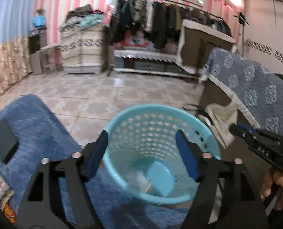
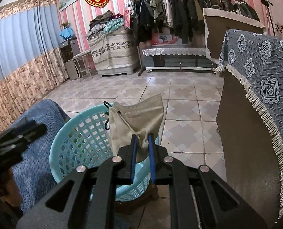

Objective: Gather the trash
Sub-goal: 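Carry the mask to the blue wastebasket with right gripper while left gripper carries white card box there, then open both grippers over the basket and return them to the rug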

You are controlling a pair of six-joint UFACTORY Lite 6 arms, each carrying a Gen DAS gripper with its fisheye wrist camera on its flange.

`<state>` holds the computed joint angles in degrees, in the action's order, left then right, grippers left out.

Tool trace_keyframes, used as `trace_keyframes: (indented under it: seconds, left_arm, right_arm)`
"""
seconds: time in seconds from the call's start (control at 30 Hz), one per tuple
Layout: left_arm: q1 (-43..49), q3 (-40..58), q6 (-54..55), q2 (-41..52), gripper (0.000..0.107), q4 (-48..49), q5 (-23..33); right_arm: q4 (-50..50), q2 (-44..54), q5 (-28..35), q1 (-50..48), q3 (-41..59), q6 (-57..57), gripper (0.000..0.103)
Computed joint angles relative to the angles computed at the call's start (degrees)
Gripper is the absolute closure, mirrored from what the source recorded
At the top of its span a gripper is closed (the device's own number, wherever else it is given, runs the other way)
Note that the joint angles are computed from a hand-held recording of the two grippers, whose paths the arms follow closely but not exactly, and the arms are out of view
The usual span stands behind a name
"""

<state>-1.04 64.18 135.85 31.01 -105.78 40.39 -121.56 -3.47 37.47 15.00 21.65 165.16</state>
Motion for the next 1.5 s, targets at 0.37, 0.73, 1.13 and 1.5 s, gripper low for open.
trace_keyframes:
  seconds: [0.37, 0.73, 1.13, 1.5]
  left_arm:
    - [11.0, 4.3, -1.5, -0.4, 0.01, -0.3, -1.5]
    - [23.6, 6.1, -3.0, -0.7, 0.01, 2.6, 0.6]
    - [37.8, 9.3, -6.1, 0.7, 0.009, 10.2, 3.9]
    - [51.3, 21.0, -11.0, 9.1, 0.009, 16.6, 5.9]
  right_arm:
    - [1.1, 11.0, -0.1, 2.8, 11.0, -1.4, 0.091]
    - [4.0, 22.0, -2.8, 2.5, 22.3, -6.1, 0.052]
    - [16.2, 19.5, 3.2, 13.5, 24.3, -14.8, 0.016]
    - [24.0, 27.9, 8.4, 27.8, 38.4, -22.3, 0.01]
